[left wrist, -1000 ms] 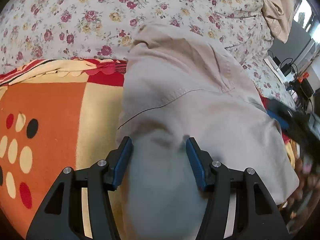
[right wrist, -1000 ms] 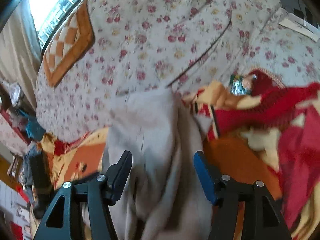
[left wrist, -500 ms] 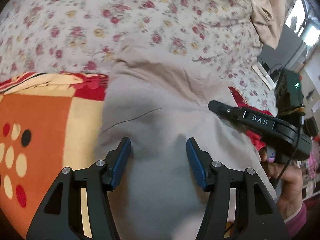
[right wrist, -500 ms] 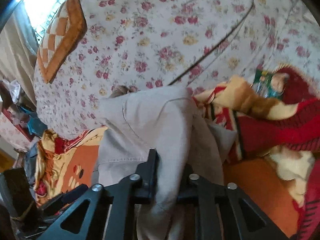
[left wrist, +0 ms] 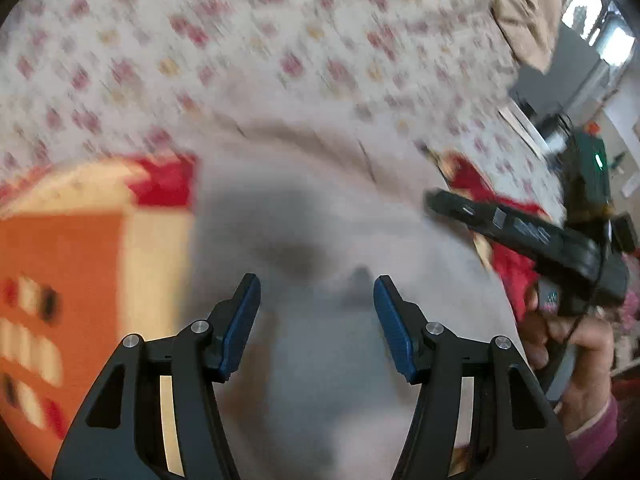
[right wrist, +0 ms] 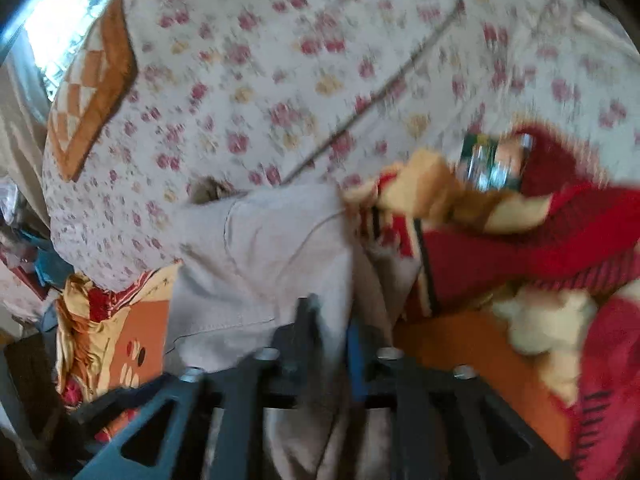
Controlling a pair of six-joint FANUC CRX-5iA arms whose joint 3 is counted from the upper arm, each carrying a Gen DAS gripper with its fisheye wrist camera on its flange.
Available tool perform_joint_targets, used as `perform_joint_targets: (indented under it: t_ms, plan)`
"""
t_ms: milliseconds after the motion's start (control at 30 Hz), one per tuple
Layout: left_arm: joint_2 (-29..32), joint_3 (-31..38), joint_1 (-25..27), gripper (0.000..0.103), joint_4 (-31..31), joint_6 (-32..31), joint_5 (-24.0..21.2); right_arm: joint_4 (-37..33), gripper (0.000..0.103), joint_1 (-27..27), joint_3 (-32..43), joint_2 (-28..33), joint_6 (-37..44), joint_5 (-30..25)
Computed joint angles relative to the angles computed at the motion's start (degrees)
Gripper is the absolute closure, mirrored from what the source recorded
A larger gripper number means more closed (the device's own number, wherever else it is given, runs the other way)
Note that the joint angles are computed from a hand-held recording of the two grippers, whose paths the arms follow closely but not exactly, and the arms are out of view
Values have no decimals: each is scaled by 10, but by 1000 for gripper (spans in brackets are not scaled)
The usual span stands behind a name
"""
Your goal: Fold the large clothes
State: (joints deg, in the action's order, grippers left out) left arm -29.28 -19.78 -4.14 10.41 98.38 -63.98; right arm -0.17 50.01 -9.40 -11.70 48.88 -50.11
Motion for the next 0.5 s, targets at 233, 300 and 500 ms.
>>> perform_joint_targets:
  t_ms: [233,300,500]
  plan:
    - [84,35,70,45,-15,18,-17,-58,33,-31,93,83,104,-32]
    - [94,31,62,45,-15,32,16,-76,68,-38,105,102,130,-24]
    - [144,65,-37,27,-130,120,34,-16,95,-41,72,117,55,-18]
